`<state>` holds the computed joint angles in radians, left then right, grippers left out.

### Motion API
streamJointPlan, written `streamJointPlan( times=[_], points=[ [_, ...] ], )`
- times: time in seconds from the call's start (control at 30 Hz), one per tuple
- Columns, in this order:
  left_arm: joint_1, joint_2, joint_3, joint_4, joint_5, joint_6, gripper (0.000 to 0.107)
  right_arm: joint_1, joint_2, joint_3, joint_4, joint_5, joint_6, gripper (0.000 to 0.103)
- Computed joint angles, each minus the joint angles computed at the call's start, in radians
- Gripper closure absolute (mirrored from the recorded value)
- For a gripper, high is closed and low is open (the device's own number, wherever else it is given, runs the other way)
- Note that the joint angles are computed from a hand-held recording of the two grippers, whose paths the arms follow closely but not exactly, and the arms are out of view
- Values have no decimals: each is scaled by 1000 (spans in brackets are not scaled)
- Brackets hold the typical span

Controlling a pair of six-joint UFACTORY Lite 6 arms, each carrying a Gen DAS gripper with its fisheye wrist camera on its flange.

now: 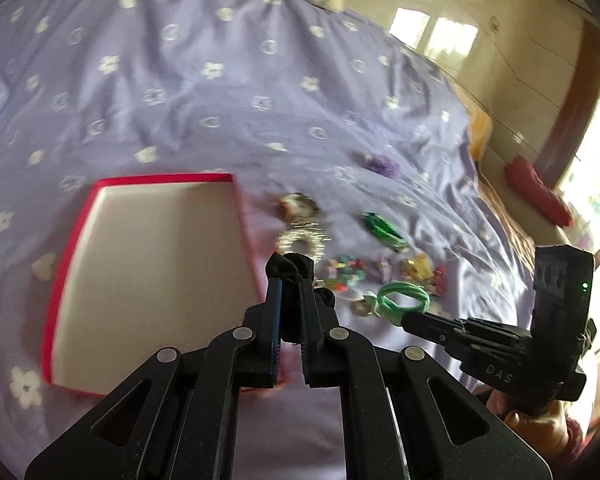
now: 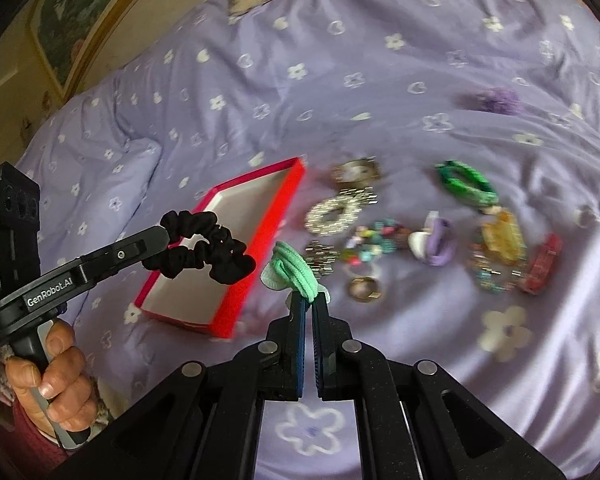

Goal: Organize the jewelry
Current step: 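Carry both items into the red-rimmed box and open both tools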

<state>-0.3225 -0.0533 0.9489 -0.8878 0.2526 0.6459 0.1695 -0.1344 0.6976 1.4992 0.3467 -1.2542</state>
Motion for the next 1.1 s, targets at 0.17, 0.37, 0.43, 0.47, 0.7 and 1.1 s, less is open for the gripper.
streamJointPlan(
  times=[0.17,0.37,0.43,0.47,0.7,1.1],
  points=[
    [148,-40,-76,-134,32,155,101,129,125,117,26,-26,-1,100],
    [317,-38,-138,-278,78,343,101,260,340,328,-46,-20,87,100],
    [361,-22,-147,-311,93,393,101,287,417,406,-113,-14,150,100],
    [379,-9,-147,-324,99,413,101,297,458,447,-151,-5,188,100],
    [458,76,-155,-419,124,540,101,322,657,671,-407,65,437,100],
    [461,187,-126,-425,104,556,99,321,781,846,-725,144,691,98]
  ],
)
